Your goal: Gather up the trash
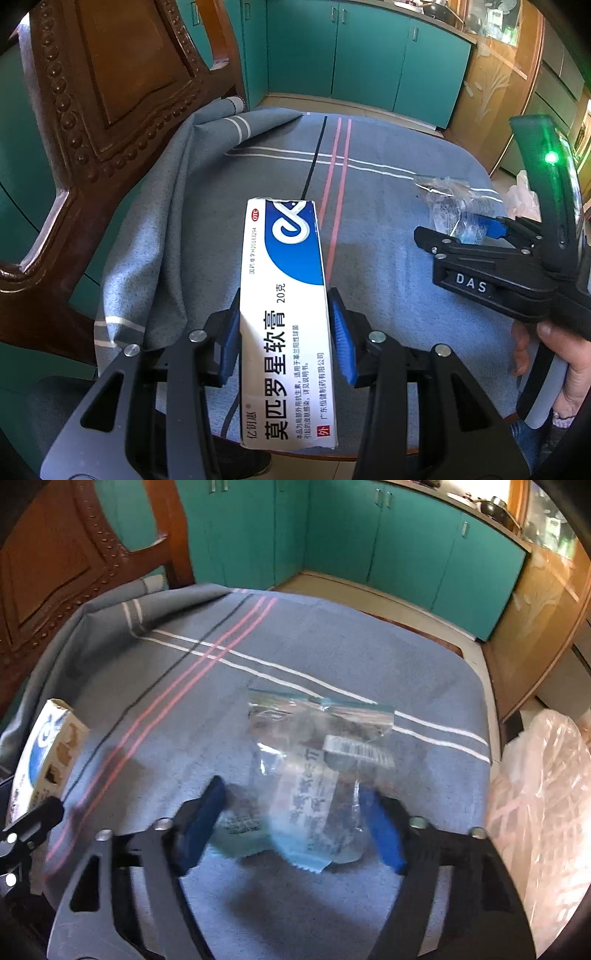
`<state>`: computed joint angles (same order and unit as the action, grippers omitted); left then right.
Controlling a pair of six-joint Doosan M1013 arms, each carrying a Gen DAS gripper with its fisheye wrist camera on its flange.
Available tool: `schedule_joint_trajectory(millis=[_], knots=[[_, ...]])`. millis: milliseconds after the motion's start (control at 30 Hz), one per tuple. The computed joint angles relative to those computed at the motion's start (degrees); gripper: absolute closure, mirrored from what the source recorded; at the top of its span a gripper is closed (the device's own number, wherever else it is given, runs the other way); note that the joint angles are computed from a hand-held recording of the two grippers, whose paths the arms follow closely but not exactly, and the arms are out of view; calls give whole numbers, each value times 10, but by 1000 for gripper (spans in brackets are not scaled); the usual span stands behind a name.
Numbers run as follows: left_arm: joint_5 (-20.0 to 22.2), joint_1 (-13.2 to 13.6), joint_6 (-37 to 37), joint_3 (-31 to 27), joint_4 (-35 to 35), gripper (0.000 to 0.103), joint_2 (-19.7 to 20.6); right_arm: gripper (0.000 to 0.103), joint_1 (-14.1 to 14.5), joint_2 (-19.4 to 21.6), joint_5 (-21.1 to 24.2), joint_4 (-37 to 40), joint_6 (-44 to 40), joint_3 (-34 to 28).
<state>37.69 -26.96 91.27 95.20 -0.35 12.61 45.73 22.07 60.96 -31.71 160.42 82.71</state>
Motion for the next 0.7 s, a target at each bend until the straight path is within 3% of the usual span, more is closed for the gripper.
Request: schedule_joint_trajectory(millis=[167,433,700], knots=[[-1,1,1,0,-2,58,0,47,2,-4,-15,-1,-15,2],[-11,-2,-14,6,12,58,-7,47,19,-19,-22,-72,13,7],[-32,-8,-17,15,19,59,-20,47,34,-51,1,-139,65,27]])
